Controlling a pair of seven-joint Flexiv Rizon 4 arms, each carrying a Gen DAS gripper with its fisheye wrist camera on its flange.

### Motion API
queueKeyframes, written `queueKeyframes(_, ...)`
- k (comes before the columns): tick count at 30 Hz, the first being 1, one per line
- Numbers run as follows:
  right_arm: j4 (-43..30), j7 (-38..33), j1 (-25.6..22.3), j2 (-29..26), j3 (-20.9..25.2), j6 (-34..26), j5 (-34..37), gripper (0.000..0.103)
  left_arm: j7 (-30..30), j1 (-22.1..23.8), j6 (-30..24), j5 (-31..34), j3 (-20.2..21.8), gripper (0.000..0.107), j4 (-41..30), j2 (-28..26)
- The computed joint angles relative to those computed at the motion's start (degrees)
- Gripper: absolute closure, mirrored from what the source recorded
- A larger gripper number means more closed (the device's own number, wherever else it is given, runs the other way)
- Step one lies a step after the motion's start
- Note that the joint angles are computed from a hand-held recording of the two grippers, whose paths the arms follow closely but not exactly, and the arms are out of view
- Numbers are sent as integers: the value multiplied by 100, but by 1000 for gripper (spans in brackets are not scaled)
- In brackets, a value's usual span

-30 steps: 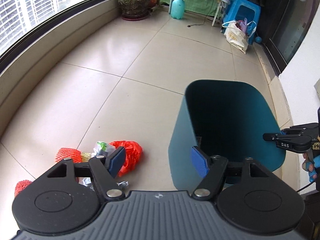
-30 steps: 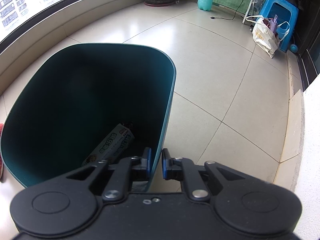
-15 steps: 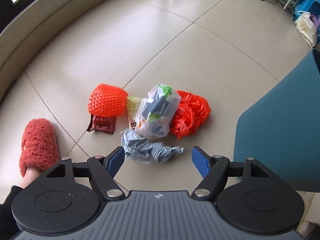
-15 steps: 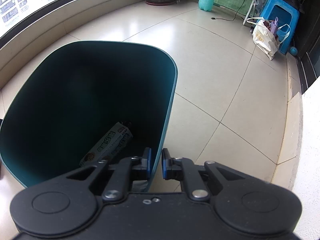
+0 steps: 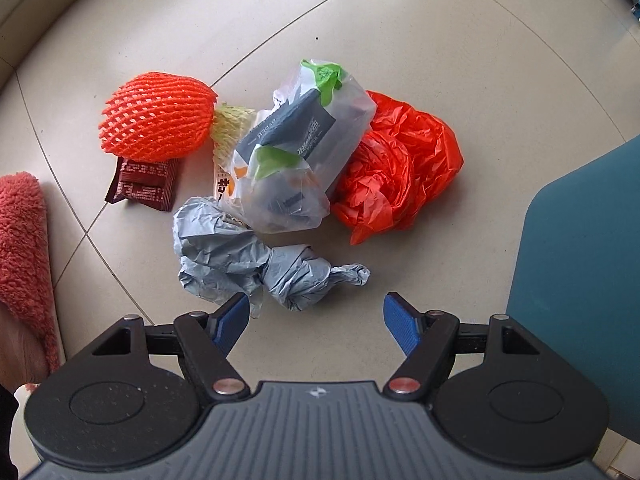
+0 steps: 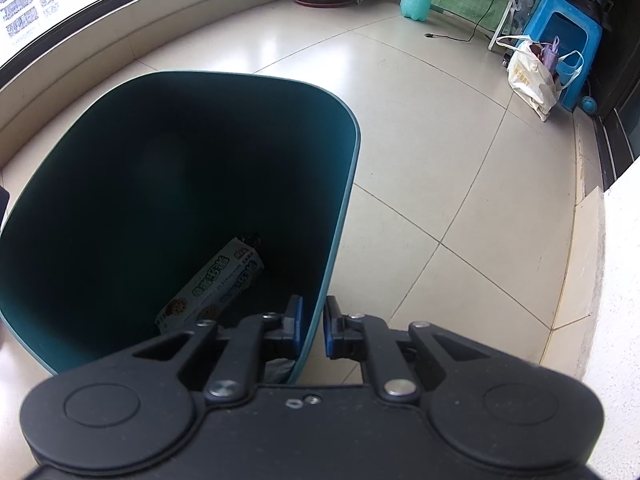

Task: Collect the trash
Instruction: 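Lower the left tool onto the grey crumpled plastic and close, then lift the grey plastic with the left tool into the wastebasket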

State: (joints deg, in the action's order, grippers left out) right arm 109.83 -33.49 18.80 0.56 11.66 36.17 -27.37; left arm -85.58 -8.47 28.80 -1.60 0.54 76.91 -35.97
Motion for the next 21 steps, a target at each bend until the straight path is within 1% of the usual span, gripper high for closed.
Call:
queueKeyframes(6, -28, -46, 17, -40, 2, -39, 11, 93, -476, -127, -153, 164, 120, 33, -379, -367)
queueKeyframes(9, -49, -80, 20, -51, -5, -72, -4, 93, -619, -141, -185, 259, 169, 33, -542, -513)
queueKeyframes(12, -87, -82, 28, -91, -15, -105, -27, 94, -715, -115, -277, 279, 183, 33, -707, -662)
queueKeyframes(16, -147, -10, 58, -153, -17, -194, -63, 95, -659, -48, -323, 258, 151, 35, -767, -742)
queueKeyframes(17, -170, 22, 70, -178, -20, -229, -93, 95, -642, -41, -289, 273, 157, 39, -750, -737)
queueKeyframes(18, -191, 39, 83, -202, -23, -270, -131, 96, -604, -37, -282, 302, 168, 47, -734, -729)
queueKeyframes(21, -250, 61, 123, -267, -32, -386, -229, 96, -504, 9, -244, 317, 174, 52, -637, -677)
